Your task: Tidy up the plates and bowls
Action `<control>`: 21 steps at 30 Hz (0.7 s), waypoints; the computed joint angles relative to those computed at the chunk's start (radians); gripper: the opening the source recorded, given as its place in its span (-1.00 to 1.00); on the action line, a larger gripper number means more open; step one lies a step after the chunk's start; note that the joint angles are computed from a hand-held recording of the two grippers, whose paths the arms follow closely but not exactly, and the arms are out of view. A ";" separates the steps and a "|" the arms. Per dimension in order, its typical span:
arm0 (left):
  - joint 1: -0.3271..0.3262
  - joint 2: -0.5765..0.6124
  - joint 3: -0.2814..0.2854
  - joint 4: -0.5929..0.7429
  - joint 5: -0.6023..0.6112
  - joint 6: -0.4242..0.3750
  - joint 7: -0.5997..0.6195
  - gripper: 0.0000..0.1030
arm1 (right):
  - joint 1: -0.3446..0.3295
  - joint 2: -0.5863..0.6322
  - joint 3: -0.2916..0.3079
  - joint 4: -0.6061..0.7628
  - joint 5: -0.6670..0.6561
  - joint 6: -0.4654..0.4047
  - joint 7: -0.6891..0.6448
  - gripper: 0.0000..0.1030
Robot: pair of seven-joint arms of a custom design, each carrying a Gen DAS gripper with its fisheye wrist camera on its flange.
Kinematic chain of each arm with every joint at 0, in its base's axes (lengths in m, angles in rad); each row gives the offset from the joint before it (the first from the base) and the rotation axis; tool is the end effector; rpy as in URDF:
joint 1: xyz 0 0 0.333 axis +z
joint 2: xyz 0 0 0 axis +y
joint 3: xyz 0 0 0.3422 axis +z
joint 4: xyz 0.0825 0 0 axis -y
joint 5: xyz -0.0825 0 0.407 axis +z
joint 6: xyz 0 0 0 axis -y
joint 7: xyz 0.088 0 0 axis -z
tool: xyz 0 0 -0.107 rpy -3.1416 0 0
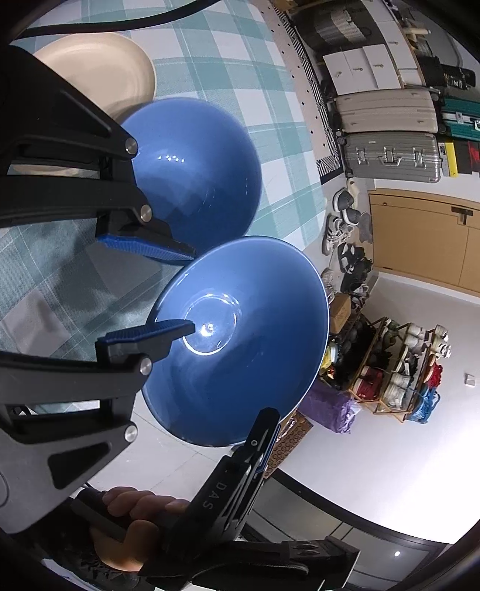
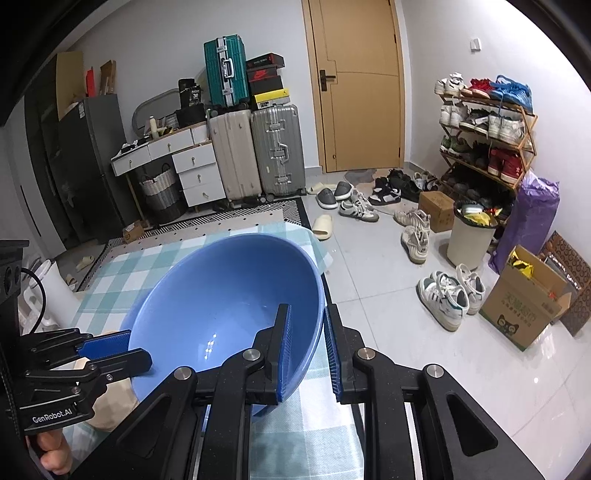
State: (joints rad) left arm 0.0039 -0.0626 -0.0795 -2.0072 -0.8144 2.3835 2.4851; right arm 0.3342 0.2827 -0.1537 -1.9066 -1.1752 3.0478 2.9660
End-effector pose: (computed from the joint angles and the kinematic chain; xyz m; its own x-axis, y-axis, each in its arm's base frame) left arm 0.5939 -0.0530 0.5511 -0.5508 -0.7992 0.2406 -0.6933 0.2777 -0.6650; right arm 0.6391 0.1976 0.4266 -0.0158 -0.9965 -0.0820 -0.6008 0.0750 -0.7958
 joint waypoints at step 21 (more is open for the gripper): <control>0.095 0.037 0.051 0.090 -0.061 -0.048 0.010 -0.42 | 0.057 0.103 0.043 0.156 0.245 -0.039 -0.272 -0.65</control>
State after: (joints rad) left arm 0.0985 -0.0257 -0.0288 -1.9176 -0.8754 2.3354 2.4956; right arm 0.3915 0.3854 -0.1109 -1.7509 -0.9305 3.0089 2.6935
